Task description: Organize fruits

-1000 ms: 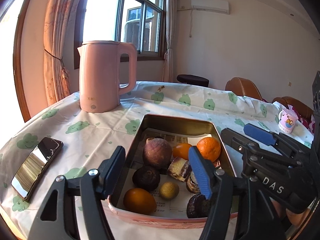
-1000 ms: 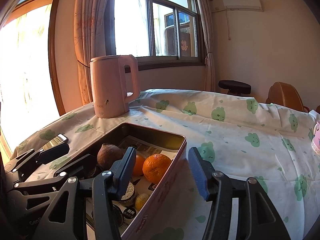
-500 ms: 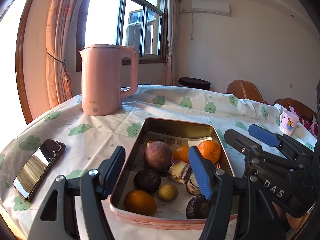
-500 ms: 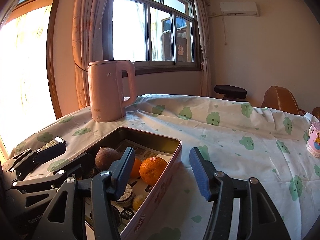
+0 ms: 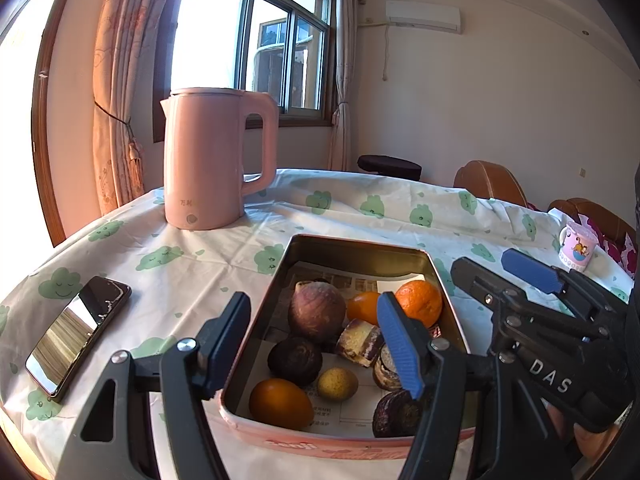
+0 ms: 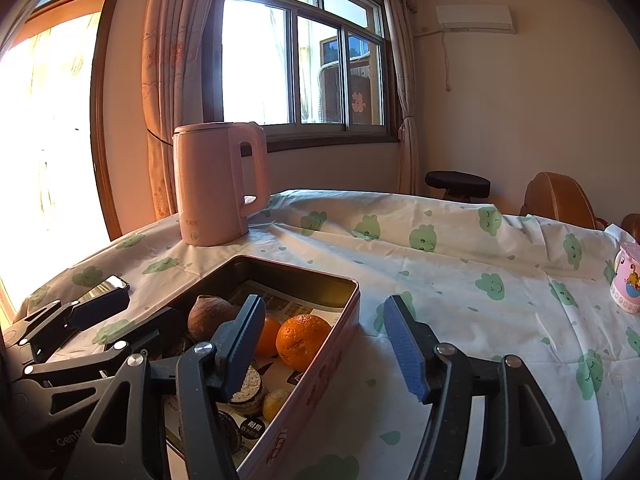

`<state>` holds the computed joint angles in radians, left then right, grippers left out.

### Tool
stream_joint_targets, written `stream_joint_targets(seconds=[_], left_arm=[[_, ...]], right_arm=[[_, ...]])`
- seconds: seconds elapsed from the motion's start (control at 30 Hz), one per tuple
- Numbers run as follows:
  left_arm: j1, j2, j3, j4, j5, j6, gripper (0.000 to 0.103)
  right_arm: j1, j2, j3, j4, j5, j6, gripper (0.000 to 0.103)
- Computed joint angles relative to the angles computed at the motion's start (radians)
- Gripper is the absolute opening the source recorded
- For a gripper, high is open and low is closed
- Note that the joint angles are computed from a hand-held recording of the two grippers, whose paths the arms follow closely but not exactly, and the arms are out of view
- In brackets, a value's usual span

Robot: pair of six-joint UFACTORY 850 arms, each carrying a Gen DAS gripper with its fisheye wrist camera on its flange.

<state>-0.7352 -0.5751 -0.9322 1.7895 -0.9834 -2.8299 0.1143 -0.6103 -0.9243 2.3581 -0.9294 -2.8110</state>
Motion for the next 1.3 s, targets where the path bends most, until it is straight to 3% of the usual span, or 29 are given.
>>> stream_joint_targets(seconds=[0.53, 0.83, 1.3], left_arm=[[-0.005, -0.005, -0.005, -0.033, -0.011, -0.002, 0.077], [-0.003, -0.004, -0.007, -0.074, -0.018, -0.002, 0.100], [-0.009, -0.018, -0.029, -0.085, -0.015, 0.054, 0.103]], right_arm=[[-0.002, -0.002, 0.001, 0.017, -0.002, 0.000, 0.068], [-0.009, -0.005, -0.003, 0.012, -0.006, 0.031, 0.068], [-0.043, -0.001, 0.013, -0.010, -0.062, 0.037, 0.069]])
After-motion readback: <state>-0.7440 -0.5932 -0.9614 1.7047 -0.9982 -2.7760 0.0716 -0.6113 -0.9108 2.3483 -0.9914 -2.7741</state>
